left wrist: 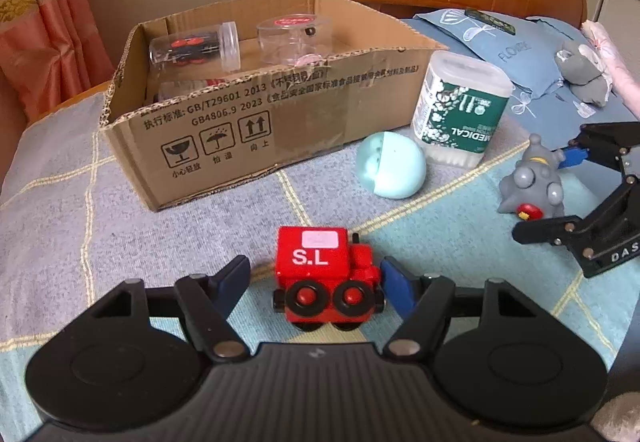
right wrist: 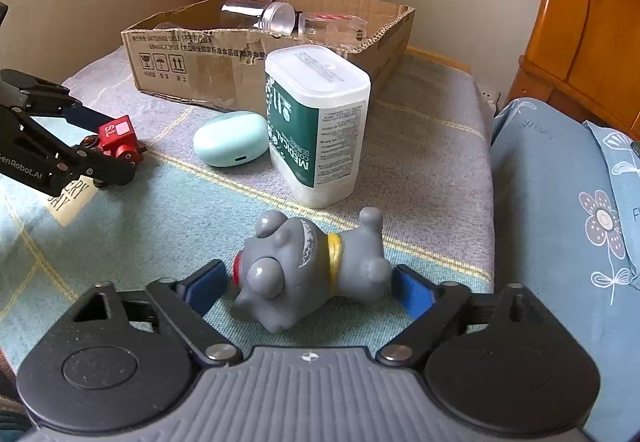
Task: Organize rigid objects
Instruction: 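Carry the train into the box with left tool while right tool drops the dog toy there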
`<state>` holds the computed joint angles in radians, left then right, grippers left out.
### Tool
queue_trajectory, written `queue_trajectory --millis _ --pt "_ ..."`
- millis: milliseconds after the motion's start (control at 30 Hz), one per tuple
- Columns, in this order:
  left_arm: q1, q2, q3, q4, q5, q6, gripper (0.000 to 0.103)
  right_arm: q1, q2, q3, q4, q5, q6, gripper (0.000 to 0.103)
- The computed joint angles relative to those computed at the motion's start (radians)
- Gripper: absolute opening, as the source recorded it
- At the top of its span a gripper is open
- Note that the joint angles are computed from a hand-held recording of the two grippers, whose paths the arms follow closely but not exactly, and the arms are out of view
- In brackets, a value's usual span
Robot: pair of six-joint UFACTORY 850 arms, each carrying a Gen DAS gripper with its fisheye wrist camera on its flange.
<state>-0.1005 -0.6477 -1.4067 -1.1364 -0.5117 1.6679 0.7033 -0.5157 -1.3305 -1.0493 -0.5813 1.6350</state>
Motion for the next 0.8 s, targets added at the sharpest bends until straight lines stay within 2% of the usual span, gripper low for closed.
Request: queue_trajectory --millis 67,100,267,567,800 --pt "0.001 -0.005 -0.009 0.022 -0.012 -0.023 0.062 0.000 0.000 -0.002 0.005 0.000 -0.007 0.083" --pt "0.002 -0.007 -0.013 0.030 -0.021 -0.032 0.055 0.001 0.000 -0.005 0.007 -0.004 -0.009 0.078" --pt "-0.001 -0.001 -0.016 0.059 -0.023 -0.050 0.055 0.001 0.001 -0.013 0.038 -0.020 -0.037 0.077" --pt "0.006 0.014 -0.061 0.205 -0.089 -0.181 0.052 0.003 0.057 0.001 0.075 -0.006 -0.109 0.077" --pt "0.009 0.036 -0.076 0.253 -0.116 -0.190 0.052 0.015 0.090 -0.027 0.085 -0.009 -0.209 0.077"
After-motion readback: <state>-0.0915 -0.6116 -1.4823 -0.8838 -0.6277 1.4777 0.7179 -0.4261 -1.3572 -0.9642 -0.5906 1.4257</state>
